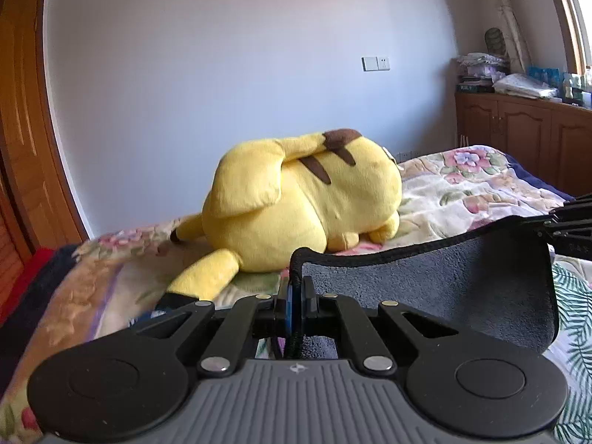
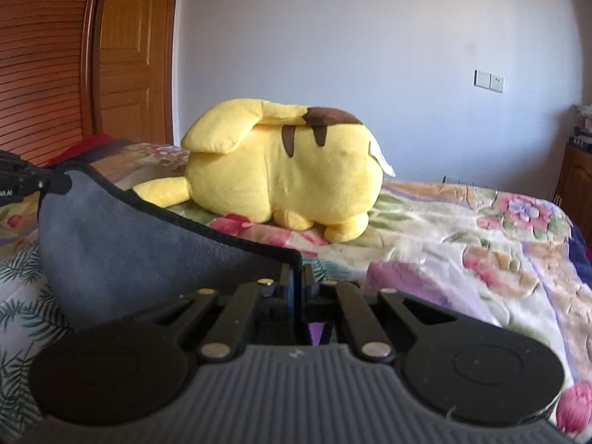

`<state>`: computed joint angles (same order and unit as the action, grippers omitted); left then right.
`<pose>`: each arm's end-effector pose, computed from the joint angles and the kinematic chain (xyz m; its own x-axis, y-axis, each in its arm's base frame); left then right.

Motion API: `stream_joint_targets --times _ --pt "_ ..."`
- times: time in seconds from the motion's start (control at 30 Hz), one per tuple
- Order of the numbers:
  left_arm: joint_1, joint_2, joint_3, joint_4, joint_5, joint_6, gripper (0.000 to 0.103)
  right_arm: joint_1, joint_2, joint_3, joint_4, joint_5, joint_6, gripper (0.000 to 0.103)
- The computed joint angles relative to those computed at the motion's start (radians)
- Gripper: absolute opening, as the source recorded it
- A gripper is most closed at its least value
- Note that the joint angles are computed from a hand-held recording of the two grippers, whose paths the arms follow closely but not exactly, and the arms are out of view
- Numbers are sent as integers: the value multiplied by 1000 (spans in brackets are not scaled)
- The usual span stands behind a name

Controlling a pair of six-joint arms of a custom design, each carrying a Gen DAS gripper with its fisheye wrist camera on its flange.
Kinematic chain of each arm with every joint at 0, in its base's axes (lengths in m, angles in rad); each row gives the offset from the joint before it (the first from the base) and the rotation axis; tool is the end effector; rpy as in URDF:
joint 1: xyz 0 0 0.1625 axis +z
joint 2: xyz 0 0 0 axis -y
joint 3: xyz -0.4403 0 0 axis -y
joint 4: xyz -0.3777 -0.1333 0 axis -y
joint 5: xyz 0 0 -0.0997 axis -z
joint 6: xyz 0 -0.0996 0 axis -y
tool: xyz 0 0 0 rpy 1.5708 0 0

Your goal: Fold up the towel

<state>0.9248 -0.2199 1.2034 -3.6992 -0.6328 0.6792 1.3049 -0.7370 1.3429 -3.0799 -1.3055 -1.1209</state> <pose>-0.2712 -0.7145 0.0106 -0.5552 0.0280 -0.8313 0.7679 0.4014 -0.4993 -0.0495 -0.7884 0.2621 -0.5749 -0.5140 0.6366 -0.8164 0.3092 -0.4877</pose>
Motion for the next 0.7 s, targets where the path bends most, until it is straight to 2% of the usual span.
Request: stream_joint_targets --times 0.4,0.7 --pt "37 89 -186 9 -14 77 4 22 106 -150 -21 -15 29 4" --pt "94 168 -336 98 -17 80 4 25 196 -255 -17 -58 22 4"
